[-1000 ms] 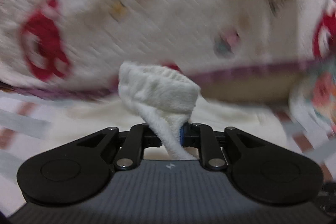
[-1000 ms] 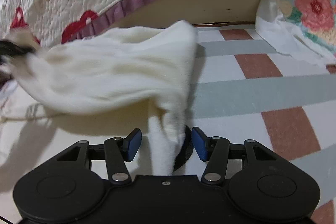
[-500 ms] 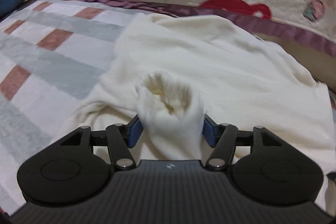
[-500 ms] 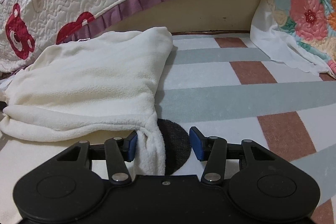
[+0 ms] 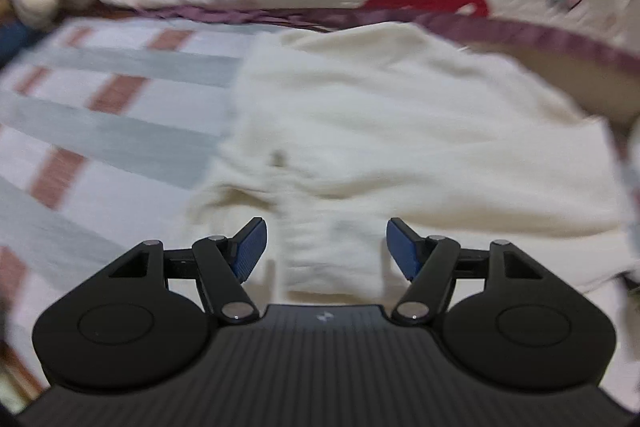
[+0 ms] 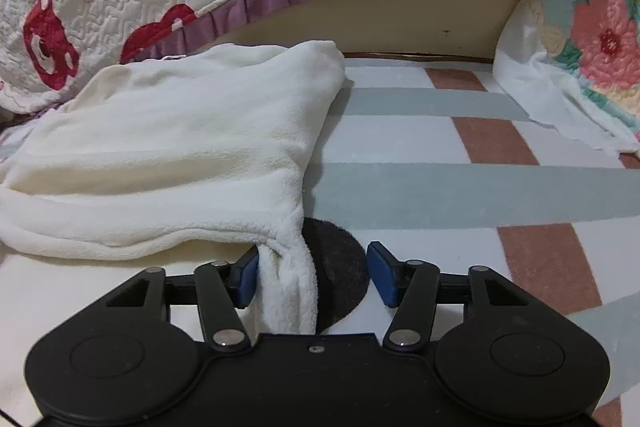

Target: Fold clothes

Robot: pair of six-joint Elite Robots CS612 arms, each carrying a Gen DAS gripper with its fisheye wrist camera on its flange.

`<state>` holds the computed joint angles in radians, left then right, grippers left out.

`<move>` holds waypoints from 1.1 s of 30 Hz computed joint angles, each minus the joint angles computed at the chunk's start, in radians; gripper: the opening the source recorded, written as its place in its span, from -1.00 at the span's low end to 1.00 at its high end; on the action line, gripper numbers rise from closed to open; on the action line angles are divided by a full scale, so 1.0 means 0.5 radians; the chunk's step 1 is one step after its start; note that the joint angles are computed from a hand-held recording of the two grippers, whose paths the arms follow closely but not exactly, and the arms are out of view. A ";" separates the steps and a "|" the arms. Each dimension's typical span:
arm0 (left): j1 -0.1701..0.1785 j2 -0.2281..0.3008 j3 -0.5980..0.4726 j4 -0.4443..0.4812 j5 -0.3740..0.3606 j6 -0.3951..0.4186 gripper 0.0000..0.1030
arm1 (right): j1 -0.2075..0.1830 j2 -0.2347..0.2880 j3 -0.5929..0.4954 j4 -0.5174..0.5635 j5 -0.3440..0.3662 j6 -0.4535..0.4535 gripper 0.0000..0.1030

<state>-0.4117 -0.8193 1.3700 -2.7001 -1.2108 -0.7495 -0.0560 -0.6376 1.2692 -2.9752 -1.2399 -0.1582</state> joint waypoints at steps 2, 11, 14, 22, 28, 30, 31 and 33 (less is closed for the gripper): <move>0.018 0.021 -0.018 -0.009 -0.060 -0.049 0.32 | -0.005 -0.008 0.023 -0.011 0.027 -0.067 0.33; 0.002 -0.057 0.160 -0.157 -0.118 -0.301 -0.63 | 0.017 -0.140 0.016 0.459 -0.161 -0.049 0.46; -0.009 -0.098 0.268 -0.238 -0.126 -0.449 -0.60 | 0.048 -0.194 0.052 0.346 -0.245 -0.094 0.46; 0.006 -0.088 0.281 -0.263 -0.193 -0.516 -0.57 | 0.111 -0.205 -0.110 0.342 0.341 -0.422 0.46; 0.043 -0.071 0.338 -0.444 -0.331 -0.674 -0.55 | 0.223 0.047 -0.638 0.726 0.393 -0.816 0.44; 0.049 -0.065 0.345 -0.476 -0.354 -0.700 -0.55 | 0.267 0.140 -0.850 0.955 0.325 -1.013 -0.08; 0.050 -0.063 0.345 -0.481 -0.357 -0.700 -0.55 | 0.289 0.179 -0.957 1.116 0.310 -1.129 -0.63; 0.049 -0.057 0.335 -0.470 -0.356 -0.680 -0.55 | 0.331 0.236 -1.118 1.346 0.325 -1.328 -0.86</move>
